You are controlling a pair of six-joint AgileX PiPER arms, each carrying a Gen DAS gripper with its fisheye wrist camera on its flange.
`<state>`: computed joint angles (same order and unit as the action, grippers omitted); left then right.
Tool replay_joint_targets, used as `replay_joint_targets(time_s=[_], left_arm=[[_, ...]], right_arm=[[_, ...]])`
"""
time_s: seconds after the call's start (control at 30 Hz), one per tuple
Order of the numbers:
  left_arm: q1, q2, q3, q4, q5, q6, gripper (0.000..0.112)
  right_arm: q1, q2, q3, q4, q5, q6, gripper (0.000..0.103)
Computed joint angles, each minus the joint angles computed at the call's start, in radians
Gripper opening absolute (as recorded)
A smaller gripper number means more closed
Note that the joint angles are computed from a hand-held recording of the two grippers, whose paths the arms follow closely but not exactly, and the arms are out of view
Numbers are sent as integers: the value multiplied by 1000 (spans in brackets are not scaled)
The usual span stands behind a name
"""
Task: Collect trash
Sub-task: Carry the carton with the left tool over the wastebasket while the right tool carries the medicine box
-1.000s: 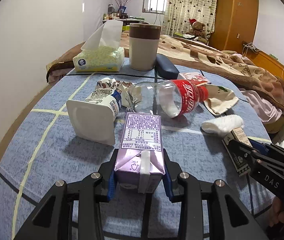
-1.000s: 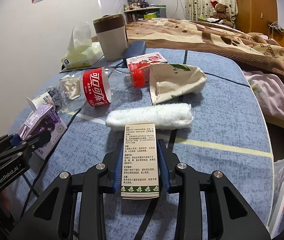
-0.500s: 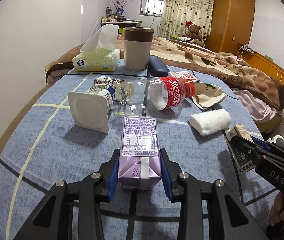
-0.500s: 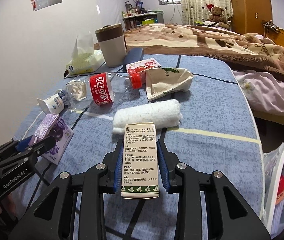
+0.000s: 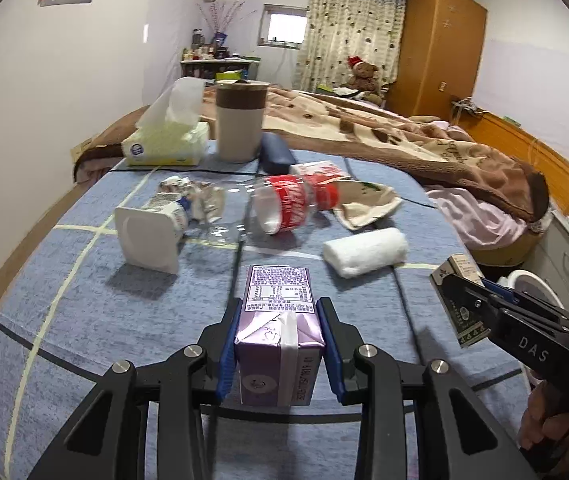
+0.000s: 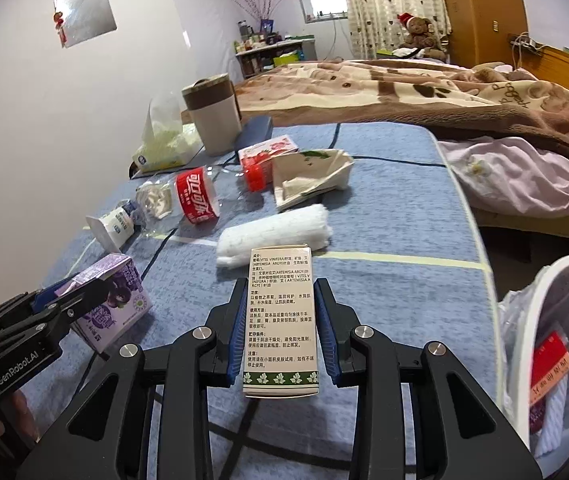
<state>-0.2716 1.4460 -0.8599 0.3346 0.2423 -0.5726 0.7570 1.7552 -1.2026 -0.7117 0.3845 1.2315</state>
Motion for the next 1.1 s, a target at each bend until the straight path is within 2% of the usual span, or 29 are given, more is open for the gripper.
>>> replay_joint_targets(time_s=[0.23, 0.47, 0.83, 1.1], left_arm=[[-125, -32, -19, 165, 33, -167, 37], [-236, -37, -60, 268, 64, -282, 37], [-406, -2, -159, 382, 103, -392, 37], [-516, 65, -268, 409, 119, -407, 37]], right_arm=[[5, -102, 91, -140, 24, 150, 33], [-6, -196, 172, -257, 53, 284, 33], [-40, -348, 314, -354, 106, 416, 33], [-51, -477, 407, -393, 182, 471, 33]])
